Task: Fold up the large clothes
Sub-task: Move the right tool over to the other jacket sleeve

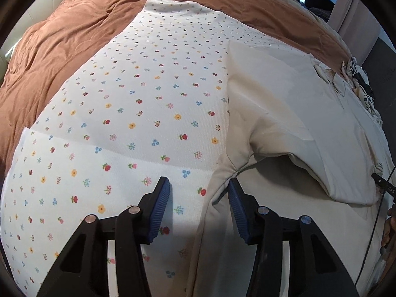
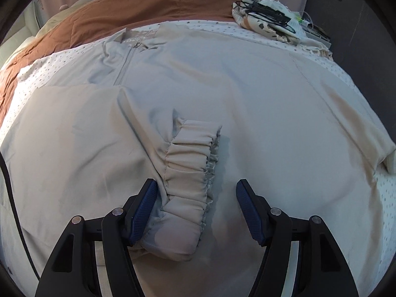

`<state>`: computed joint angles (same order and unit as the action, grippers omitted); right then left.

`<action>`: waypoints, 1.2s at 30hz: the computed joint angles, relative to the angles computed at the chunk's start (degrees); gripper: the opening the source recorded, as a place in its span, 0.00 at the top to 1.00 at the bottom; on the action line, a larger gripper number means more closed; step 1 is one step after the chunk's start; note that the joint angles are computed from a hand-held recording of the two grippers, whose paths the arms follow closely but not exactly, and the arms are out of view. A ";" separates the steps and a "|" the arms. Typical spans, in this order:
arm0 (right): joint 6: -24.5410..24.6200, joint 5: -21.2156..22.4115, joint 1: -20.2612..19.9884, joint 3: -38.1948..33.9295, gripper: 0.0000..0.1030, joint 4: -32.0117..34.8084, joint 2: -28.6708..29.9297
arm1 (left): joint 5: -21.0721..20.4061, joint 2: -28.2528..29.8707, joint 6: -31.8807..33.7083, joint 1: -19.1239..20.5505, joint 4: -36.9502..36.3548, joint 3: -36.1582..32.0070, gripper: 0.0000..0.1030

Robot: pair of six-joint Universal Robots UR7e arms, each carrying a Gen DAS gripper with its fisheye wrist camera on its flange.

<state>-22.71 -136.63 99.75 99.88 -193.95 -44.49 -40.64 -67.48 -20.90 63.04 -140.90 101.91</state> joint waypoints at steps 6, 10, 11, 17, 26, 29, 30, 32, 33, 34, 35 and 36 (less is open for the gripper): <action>0.19 0.50 0.27 3.91 0.37 -7.97 -2.63 | 0.73 -0.44 -0.94 0.46 -1.51 0.44 0.52; 10.58 10.97 -2.14 9.52 0.37 -0.56 -10.41 | 0.31 -0.60 -1.24 0.59 -2.38 0.57 0.52; 12.08 13.02 -2.75 10.45 0.37 1.49 -11.73 | 0.35 -0.63 -1.14 0.56 -2.48 0.67 0.52; 9.05 12.10 -2.93 9.73 0.53 6.73 -9.67 | 0.32 -0.44 -1.03 0.57 -2.59 0.59 0.52; 0.58 2.20 -1.00 2.14 0.73 1.40 -1.27 | -0.14 -0.37 -0.71 0.68 -2.66 0.41 0.52; -0.62 2.98 -1.35 -1.21 0.73 1.51 0.46 | -0.76 -0.35 -0.43 0.83 -2.76 0.23 0.52; -0.98 3.14 -1.48 -1.67 0.73 1.59 0.63 | -1.01 -0.35 -0.32 0.87 -2.80 0.19 0.52; -0.79 3.34 -1.51 -1.28 0.73 0.60 0.94 | -1.01 -0.15 -0.12 0.81 -2.68 0.06 0.52; -1.20 3.79 -1.64 -1.04 0.73 0.17 0.76 | -0.93 -0.08 -0.10 0.79 -2.59 0.01 0.52; -1.51 4.32 -1.79 -0.40 0.73 -0.74 0.45 | -0.87 -0.02 -0.11 0.79 -2.48 -0.06 0.52; -1.24 5.15 -2.04 0.55 0.73 -1.20 -0.23 | -0.89 0.02 -0.20 0.80 -2.33 -0.16 0.52; -0.55 6.02 -2.26 1.60 0.73 -1.18 -1.18 | -0.99 0.01 -0.34 0.82 -2.13 -0.26 0.52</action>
